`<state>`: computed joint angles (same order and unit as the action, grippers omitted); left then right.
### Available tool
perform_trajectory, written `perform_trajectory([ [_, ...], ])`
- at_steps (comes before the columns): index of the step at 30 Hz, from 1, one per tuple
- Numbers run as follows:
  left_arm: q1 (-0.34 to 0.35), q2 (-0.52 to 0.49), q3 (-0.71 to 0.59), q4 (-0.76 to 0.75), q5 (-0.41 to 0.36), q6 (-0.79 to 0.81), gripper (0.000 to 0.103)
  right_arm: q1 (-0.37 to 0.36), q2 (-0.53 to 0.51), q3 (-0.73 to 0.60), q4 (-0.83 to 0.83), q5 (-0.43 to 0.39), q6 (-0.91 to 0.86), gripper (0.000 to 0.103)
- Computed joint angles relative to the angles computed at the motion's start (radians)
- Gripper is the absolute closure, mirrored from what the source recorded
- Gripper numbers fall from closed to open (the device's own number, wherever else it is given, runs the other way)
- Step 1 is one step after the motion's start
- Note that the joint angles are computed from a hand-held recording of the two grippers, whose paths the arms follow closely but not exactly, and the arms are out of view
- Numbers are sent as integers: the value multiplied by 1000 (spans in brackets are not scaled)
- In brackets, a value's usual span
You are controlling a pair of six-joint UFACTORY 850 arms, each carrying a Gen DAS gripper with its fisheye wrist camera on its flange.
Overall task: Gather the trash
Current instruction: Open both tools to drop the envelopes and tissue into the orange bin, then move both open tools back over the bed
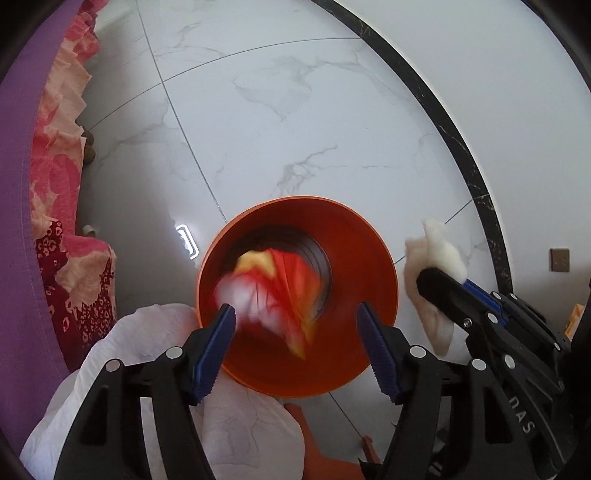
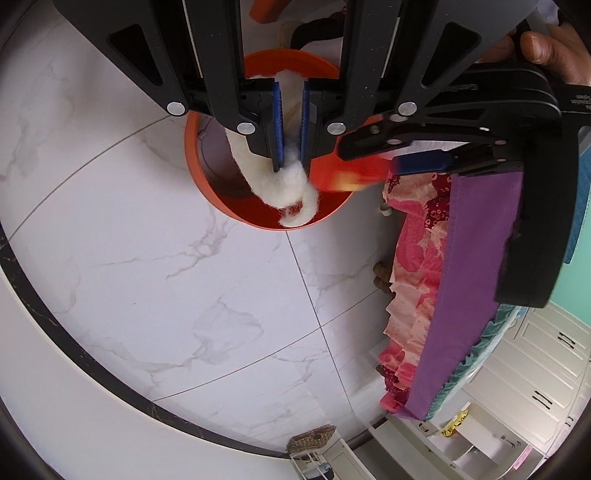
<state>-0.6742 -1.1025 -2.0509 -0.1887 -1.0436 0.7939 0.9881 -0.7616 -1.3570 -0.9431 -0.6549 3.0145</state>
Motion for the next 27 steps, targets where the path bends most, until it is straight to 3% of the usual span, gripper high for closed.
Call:
perform_trajectory([
  [3, 6, 6, 3, 0, 27, -22, 33, -13, -4, 8, -19, 42, 7, 92],
  [5, 9, 14, 9, 5, 62, -51, 24, -24, -14, 10, -34, 86, 21, 90],
  [7, 15, 17, 7, 2, 85, -78, 23, -28, -20, 6, -55, 97, 45, 84],
  [9, 20, -2, -30, -1, 53, -110, 23, -32, -26, -5, -32, 95, 14, 70],
  [10, 20, -6, -38, 7, 52, -126, 23, -31, -27, -8, -43, 94, 23, 55],
  [11, 21, -5, -39, 11, 57, -135, 23, -30, -28, -10, -46, 88, 26, 47],
  [21, 40, 49, 4, -9, 114, -139, 23, -22, -10, -34, -43, 48, -27, 47],
  [23, 51, 66, 11, -39, 112, -120, 23, -15, -3, -54, -15, 10, -69, 47],
  [27, 88, 183, 123, -157, 206, 3, 22, 5, 10, -135, 8, -122, -191, 47],
])
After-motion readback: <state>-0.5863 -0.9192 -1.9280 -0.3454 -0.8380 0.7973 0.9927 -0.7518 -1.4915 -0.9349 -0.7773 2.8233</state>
